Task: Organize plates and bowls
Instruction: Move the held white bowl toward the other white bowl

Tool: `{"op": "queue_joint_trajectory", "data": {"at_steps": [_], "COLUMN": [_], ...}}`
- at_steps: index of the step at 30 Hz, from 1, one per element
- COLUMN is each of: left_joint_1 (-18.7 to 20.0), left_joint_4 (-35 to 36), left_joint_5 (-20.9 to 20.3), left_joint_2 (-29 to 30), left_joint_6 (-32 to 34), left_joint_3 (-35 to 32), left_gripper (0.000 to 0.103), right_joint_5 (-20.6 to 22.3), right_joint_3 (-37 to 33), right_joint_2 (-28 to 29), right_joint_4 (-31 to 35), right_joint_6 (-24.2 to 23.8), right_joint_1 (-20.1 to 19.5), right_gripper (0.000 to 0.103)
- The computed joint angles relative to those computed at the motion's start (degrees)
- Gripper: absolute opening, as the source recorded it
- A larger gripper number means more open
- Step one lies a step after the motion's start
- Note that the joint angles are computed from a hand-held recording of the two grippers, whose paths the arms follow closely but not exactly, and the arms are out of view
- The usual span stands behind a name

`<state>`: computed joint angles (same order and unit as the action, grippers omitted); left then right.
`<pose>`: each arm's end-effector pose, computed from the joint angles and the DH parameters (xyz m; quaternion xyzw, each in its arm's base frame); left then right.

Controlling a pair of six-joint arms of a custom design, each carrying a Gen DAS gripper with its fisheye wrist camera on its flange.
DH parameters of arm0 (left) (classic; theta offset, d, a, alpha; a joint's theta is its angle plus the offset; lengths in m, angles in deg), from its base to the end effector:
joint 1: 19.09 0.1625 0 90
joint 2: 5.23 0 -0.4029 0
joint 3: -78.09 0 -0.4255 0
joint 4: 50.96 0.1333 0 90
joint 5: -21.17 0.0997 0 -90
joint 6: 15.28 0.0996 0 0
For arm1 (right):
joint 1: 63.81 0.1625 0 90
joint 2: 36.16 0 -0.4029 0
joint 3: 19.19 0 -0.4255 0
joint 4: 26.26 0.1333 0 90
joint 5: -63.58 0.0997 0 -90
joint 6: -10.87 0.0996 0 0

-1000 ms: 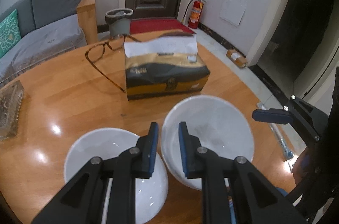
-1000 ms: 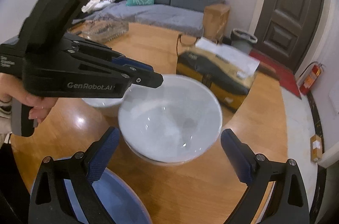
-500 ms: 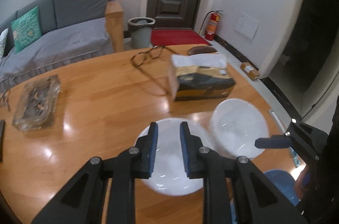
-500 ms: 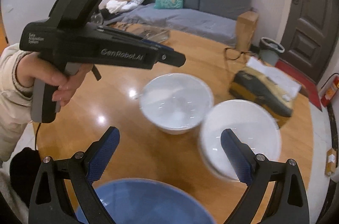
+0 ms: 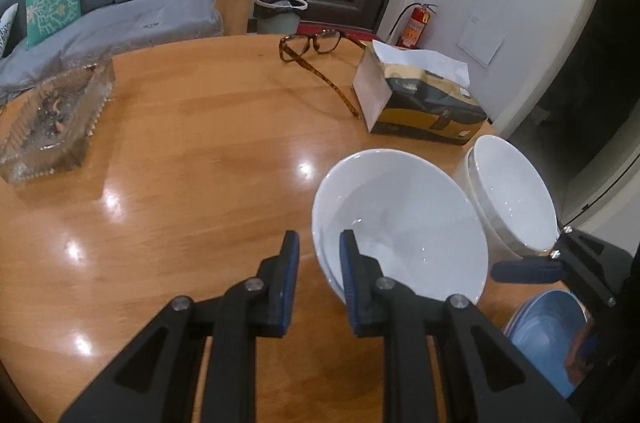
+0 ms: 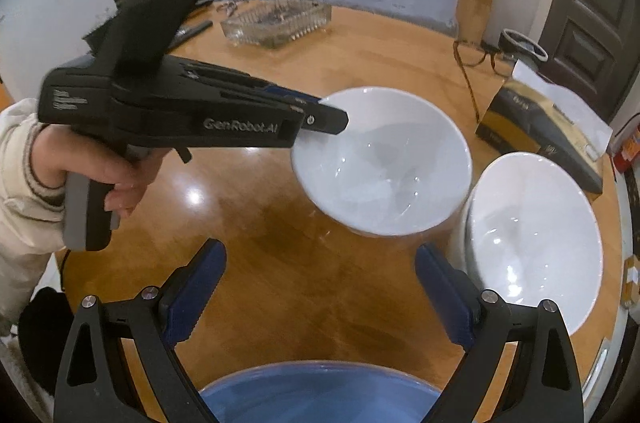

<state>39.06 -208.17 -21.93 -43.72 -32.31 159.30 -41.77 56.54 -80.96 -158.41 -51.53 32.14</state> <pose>-0.2191 -0.7432 0.1040 0.0319 0.8999 -0.3380 0.2735 0.1859 -0.7521 0.1529 0.5432 -0.8233 0.0225 0.1629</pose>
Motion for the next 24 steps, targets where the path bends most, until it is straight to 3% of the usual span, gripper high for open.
{"op": "queue_joint_trajectory", "data": {"at_steps": [6,12,24], "left_joint_1": [0.39,-0.09,0.02], "left_joint_4": [1.14,1.59,3.00], "left_joint_5": [0.26,3.24,5.06], "left_joint_2": [1.52,1.76,-3.75], "left_joint_6": [0.72,2.10,-0.03], "left_joint_3": [-2.19,-2.16,4.34], "left_gripper": [0.010,0.010,0.010], "right_joint_5": [-0.95,-0.94,0.32], "right_joint_3": [-0.92,-1.34,-1.13], "right_joint_2": [1.59,2.41,3.57], "right_joint_4": [-1.57,-2.61,-0.54], "right_joint_6": [0.44,0.38,-0.82], "right_joint_1": [0.15,0.27,1.65], "right_gripper": [0.093,0.094,0.094]}}
